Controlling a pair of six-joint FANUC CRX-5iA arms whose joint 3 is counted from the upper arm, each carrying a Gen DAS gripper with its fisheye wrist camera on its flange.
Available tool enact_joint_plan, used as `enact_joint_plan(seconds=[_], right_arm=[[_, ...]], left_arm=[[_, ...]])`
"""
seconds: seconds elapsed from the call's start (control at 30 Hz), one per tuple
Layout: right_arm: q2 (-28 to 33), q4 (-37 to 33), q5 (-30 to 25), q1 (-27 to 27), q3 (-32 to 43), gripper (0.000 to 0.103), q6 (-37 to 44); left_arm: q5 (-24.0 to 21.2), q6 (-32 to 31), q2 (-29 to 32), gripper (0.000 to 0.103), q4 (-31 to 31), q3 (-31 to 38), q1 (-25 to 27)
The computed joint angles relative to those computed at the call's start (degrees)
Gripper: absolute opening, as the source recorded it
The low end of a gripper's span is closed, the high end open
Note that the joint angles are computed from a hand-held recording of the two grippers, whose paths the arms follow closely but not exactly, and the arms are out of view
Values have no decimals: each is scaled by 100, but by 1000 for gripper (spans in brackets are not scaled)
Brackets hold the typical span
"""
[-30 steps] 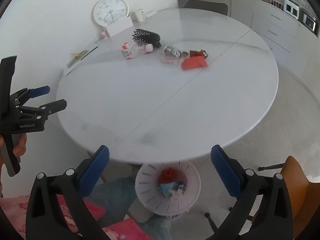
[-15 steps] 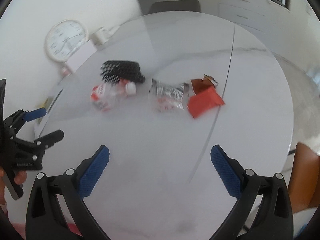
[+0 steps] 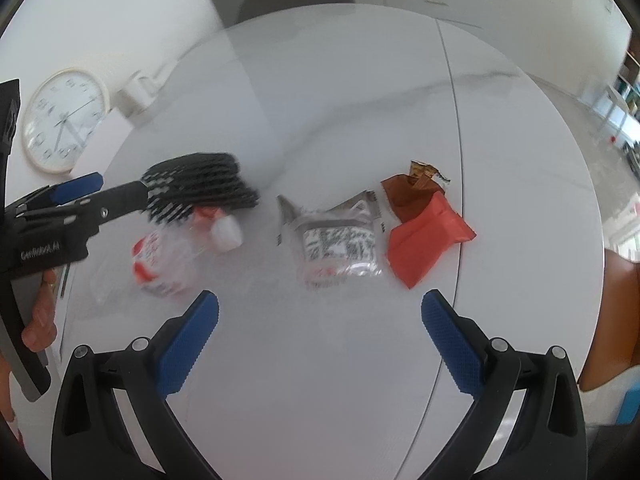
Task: Collect trash
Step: 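Grasp the black mesh net with the left tool while the right tool grasps the clear snack wrapper, then carry the mesh net and snack wrapper over the wastebasket and open both tools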
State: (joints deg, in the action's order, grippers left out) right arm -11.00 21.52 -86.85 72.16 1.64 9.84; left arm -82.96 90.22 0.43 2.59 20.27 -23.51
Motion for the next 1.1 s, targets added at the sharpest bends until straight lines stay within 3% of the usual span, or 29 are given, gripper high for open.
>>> enact_joint_plan(seconds=[0.43, 0.57, 0.67, 0.8, 0.83, 0.9, 0.93, 1.1], right_arm=[[696, -564, 206, -960, 305, 101, 792], [855, -628, 178, -1013, 391, 101, 1010], [891, -698, 225, -1049, 387, 99, 1081], [868, -839, 348, -1115, 353, 74, 1196], [846, -758, 362, -1084, 314, 63, 1161], [786, -684, 427, -1058, 261, 52, 1145], [745, -677, 485, -1046, 227, 39, 1146], [652, -381, 544, -882, 226, 36, 1021]], left_arm=[[-305, 327, 1081, 93, 21, 675, -22], [-447, 398, 1207, 81, 5, 755, -45], [-585, 388, 1315, 67, -54, 828, -67], [-561, 445, 1313, 49, 88, 756, 24], [-538, 444, 1289, 46, 120, 724, 52], [-514, 405, 1269, 30, 109, 723, 57], [-486, 382, 1248, 27, 94, 724, 53], [-364, 401, 1099, 20, -35, 781, 35]])
